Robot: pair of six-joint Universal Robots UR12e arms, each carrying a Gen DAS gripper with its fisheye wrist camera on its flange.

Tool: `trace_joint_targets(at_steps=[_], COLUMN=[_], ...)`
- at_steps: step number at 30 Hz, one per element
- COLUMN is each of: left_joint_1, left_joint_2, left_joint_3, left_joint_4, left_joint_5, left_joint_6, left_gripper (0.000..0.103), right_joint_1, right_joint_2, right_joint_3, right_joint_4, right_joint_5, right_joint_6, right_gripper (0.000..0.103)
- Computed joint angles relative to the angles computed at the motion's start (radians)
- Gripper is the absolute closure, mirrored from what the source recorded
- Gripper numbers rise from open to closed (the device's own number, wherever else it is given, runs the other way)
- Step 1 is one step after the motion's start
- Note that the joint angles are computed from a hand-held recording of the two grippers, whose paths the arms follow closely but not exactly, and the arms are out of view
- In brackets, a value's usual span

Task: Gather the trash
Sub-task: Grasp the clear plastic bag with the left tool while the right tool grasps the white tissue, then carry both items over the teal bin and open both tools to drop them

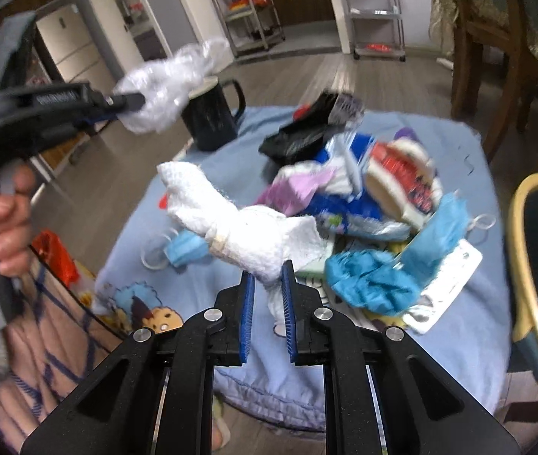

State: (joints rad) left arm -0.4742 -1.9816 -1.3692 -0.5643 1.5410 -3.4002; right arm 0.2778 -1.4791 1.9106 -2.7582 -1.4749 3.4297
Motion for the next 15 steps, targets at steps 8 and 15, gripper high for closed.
trace_joint_targets(at_steps=[8,15], left_joint_1=[-0.036,-0.087], left_joint_2=[-0.027,-0.071], left_joint_3=[0.049,0.125], left_joint_4=[-0.001,-0.036], left_joint_5=[-0.050,-0.108], left_joint_6=[0.057,0.127], left_gripper=[0.096,0.096], right_joint_1=[-0.048,-0.114], right_joint_2=[-0.103,-0.188], right_joint_3=[0.056,0.116], right_joint_4=[-0.036,-0.049], right_joint_5=[-0.075,-0.166], right_joint_6=[0.020,0.084], right_gripper=[0.088,0.088])
